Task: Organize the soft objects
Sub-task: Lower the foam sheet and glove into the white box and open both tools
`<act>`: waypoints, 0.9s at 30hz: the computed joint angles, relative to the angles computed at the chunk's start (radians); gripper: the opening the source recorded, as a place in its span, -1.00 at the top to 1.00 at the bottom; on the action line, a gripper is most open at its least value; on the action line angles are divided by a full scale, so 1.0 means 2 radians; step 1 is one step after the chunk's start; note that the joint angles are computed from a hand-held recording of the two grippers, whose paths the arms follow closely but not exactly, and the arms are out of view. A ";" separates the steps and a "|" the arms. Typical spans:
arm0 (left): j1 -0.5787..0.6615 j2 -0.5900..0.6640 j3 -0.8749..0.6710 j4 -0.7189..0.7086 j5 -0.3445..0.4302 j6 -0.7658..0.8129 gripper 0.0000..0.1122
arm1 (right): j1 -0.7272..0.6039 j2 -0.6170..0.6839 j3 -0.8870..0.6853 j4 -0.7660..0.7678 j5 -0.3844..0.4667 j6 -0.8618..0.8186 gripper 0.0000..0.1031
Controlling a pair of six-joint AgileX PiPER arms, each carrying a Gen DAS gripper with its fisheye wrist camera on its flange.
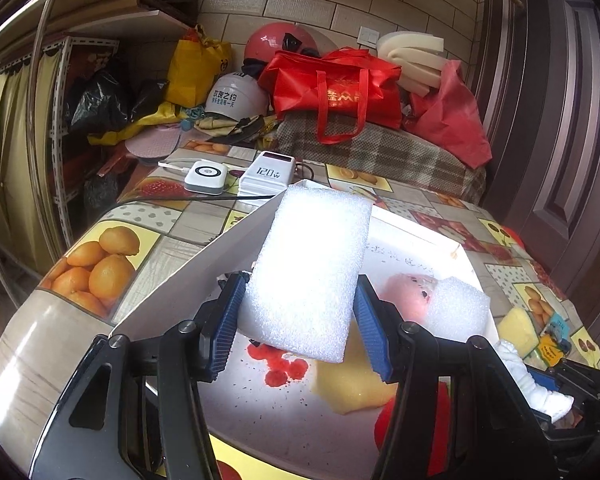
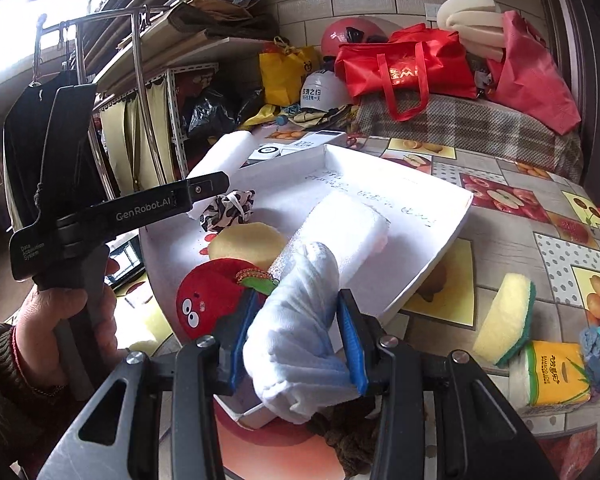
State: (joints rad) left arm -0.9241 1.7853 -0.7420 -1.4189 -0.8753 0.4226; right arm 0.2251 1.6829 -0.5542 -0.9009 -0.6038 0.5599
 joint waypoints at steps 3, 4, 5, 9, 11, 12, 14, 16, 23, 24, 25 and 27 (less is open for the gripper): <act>-0.001 -0.001 0.004 0.003 -0.001 -0.009 0.02 | 0.018 0.011 -0.021 0.020 0.022 -0.005 0.24; -0.001 -0.002 0.004 0.003 -0.002 -0.008 0.02 | 0.025 0.015 -0.028 0.033 0.031 -0.013 0.24; -0.002 -0.001 0.003 0.001 -0.004 -0.005 0.02 | 0.033 0.018 -0.033 0.051 0.041 -0.024 0.24; -0.007 0.002 -0.005 -0.010 -0.009 0.015 0.02 | 0.051 0.032 -0.062 0.082 0.073 -0.035 0.29; -0.009 0.003 -0.007 -0.014 -0.011 0.022 0.02 | 0.056 0.038 -0.071 0.123 0.077 -0.064 0.29; -0.009 0.003 -0.008 -0.015 -0.011 0.024 0.02 | 0.059 0.041 -0.076 0.149 0.078 -0.083 0.29; -0.009 0.005 -0.012 -0.019 -0.012 0.031 0.02 | 0.061 0.045 -0.086 0.171 0.084 -0.094 0.29; -0.009 0.006 -0.015 -0.021 -0.010 0.037 0.02 | 0.062 0.048 -0.091 0.176 0.087 -0.094 0.29; -0.011 0.012 -0.028 -0.040 -0.013 0.060 -0.03 | 0.075 0.038 -0.066 0.238 0.053 -0.172 -0.07; -0.014 0.014 -0.030 -0.048 -0.021 0.064 -0.11 | 0.076 0.037 -0.064 0.246 0.052 -0.181 -0.52; -0.018 0.016 -0.032 -0.054 -0.029 0.066 -0.36 | 0.079 0.037 -0.064 0.260 0.052 -0.193 -0.77; -0.029 0.019 -0.032 -0.059 -0.048 0.064 -0.59 | 0.081 0.037 -0.061 0.276 0.049 -0.207 -0.77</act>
